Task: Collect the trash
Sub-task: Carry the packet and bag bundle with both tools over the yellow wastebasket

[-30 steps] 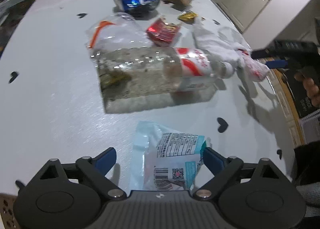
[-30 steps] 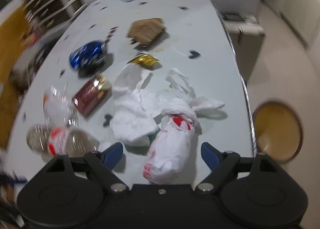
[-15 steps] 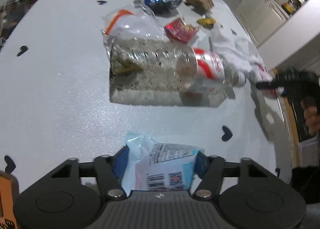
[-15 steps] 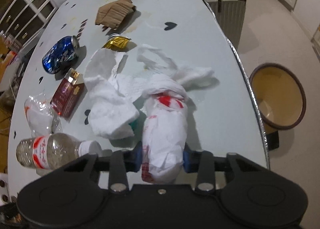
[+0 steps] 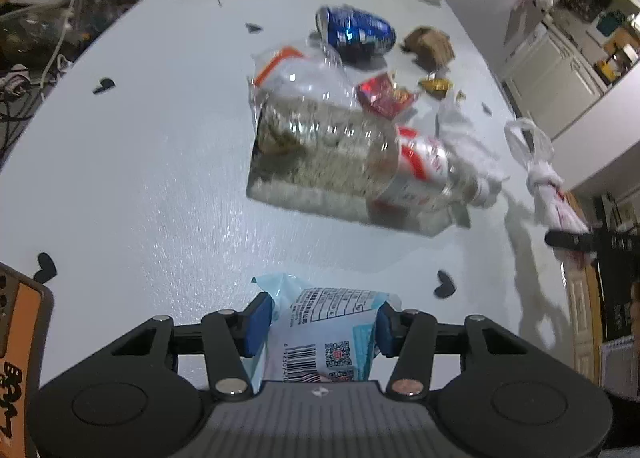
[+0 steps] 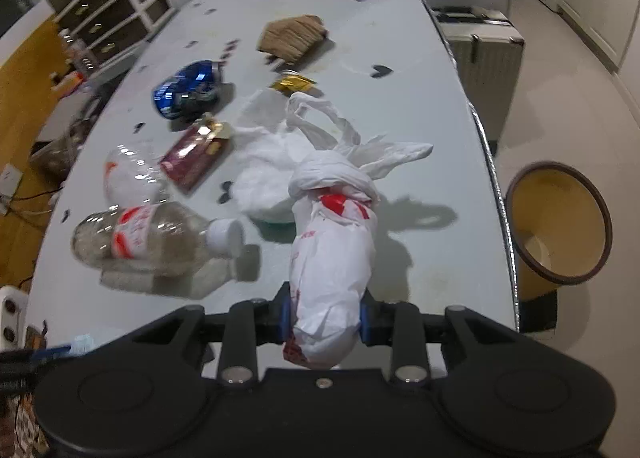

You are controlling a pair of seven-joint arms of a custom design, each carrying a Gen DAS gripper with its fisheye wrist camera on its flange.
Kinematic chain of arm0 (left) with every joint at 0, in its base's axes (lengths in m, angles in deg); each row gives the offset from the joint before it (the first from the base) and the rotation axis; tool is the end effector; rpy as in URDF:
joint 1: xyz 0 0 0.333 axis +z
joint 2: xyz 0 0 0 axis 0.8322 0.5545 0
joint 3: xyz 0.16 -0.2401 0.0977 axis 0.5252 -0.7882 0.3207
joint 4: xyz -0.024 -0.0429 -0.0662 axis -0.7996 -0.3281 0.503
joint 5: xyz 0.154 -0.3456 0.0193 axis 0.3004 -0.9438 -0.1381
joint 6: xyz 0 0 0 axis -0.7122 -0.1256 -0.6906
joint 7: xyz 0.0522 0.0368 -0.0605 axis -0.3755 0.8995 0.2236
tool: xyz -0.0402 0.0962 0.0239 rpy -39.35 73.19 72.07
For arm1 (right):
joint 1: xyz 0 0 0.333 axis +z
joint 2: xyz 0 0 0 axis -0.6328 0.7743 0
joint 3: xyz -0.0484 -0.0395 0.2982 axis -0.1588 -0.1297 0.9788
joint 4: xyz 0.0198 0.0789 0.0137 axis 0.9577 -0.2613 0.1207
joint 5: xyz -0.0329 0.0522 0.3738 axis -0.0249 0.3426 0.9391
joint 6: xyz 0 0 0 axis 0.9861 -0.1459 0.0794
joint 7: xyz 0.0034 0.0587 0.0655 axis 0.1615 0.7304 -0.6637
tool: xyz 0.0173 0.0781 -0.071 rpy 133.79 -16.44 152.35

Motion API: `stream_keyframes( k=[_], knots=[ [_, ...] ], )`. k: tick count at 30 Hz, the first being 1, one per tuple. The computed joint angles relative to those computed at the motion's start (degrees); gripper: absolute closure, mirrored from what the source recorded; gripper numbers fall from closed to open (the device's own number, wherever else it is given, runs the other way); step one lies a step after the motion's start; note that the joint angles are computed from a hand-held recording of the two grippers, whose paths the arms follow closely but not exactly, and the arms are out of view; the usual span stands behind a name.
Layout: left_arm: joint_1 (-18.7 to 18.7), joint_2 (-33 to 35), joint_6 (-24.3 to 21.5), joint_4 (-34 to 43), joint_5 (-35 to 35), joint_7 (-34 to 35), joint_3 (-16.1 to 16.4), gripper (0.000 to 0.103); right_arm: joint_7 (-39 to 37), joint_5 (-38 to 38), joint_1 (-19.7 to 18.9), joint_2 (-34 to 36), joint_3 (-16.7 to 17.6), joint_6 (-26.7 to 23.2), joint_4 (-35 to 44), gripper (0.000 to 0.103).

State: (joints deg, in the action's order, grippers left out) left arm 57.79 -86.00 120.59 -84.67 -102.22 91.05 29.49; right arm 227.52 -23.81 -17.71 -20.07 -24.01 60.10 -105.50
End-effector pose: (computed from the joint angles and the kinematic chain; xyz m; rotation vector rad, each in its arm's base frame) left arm 0.4911 -0.0406 0.5808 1.5579 -2.5972 0.7683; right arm 0.3441 0.2353 0.5771 -1.2092 2.3342 -0.4076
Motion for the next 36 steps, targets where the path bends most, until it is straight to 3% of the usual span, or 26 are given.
stream_keyframes(
  k=[10,18,27,36],
  knots=[
    [-3.60,-5.99,7.90,-2.70,-3.20,-2.54,-1.79,0.051,-1.43,-3.89,0.22,-5.33,2.22,-3.88,0.55,0.071],
    [-8.76,-8.40,13.95,-3.48,-2.28,-8.20,-5.72,0.051,-5.68,-4.17,0.13,-13.62,0.29,-4.46,-4.17,0.071],
    [-14.72,-6.97,21.83,-3.01,5.46,-25.28,-14.07,0.052,-20.91,-2.38,-3.09,-26.99,-8.59,-3.89,-12.97,0.071],
    [-20.96,4.59,23.24,6.20,18.70,-44.37,-21.65,0.052,-38.58,0.55,-11.11,-37.50,-19.92,-6.04,-19.37,0.071]
  ],
)
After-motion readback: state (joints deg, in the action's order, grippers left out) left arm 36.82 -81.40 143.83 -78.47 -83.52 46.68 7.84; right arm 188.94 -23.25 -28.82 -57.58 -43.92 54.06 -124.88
